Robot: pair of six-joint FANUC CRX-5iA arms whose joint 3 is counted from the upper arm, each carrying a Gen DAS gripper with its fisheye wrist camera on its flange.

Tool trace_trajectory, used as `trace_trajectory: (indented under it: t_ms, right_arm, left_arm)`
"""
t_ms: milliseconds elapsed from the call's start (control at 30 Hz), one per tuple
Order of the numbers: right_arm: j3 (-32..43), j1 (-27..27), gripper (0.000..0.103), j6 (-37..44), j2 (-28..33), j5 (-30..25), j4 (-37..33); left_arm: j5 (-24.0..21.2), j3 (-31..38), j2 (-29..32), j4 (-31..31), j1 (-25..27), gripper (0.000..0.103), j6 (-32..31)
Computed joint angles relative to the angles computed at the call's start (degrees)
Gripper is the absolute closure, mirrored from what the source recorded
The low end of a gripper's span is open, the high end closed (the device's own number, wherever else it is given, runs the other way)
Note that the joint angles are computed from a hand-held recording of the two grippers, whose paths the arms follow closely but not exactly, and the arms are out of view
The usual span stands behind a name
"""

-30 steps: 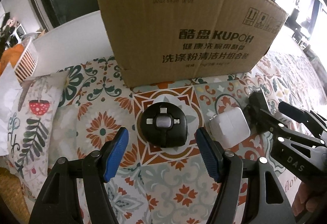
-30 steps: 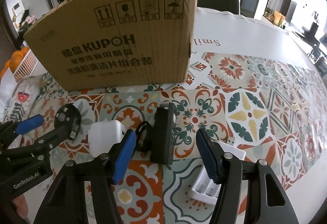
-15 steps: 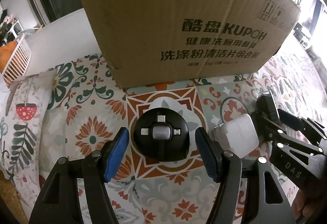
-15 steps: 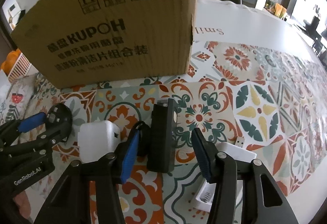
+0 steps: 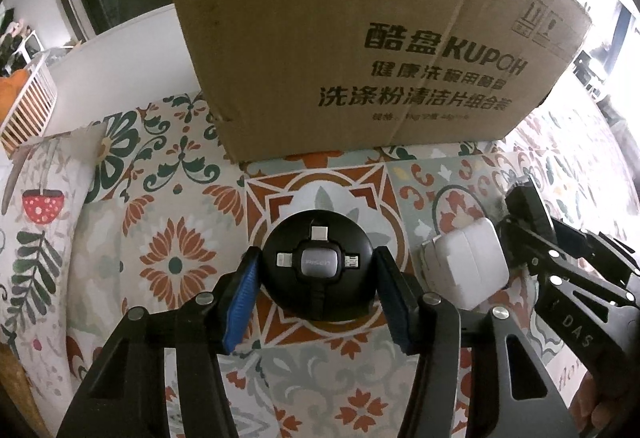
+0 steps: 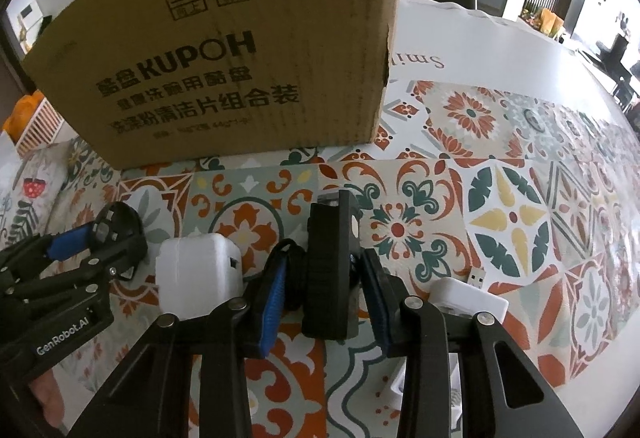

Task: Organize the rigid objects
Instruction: 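Move right tool to the black power bank while left tool approaches the black puck, then close right tool on the power bank while left tool grips the black puck, then lift and carry the power bank with right tool while left tool carries the puck to the box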

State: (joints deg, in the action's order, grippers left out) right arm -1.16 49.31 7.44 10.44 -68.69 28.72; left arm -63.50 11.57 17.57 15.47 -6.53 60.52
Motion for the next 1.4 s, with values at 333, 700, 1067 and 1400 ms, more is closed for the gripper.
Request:
trace_trajectory:
  t_ms: [333, 700, 1067, 1400]
  right_arm:
    - [-1.60, 3.10, 0.066, -2.73, -2.67, -1.91, 3.56]
    - [-1.54, 5.06, 0.066, -4.24, -5.25, -3.83, 8.63]
    - [-1.49, 6.75, 0.066, -5.77, -7.23, -4.95, 14.70]
    - [-0.52, 7.69, 0.066, -6.20, -7.97, -5.26, 20.16]
  left_arm:
    - [1.96, -3.33, -4.47, 0.64, 0.31, 0.048, -0.68]
    - [2.97, -3.87, -8.60, 3.66, 0.86, 0.048, -1.76]
    - [4.53, -3.72, -11.84, 6.55, 1.24, 0.048, -2.69]
    - [6.60, -3.23, -13.58, 9.67, 1.91, 0.048, -4.37]
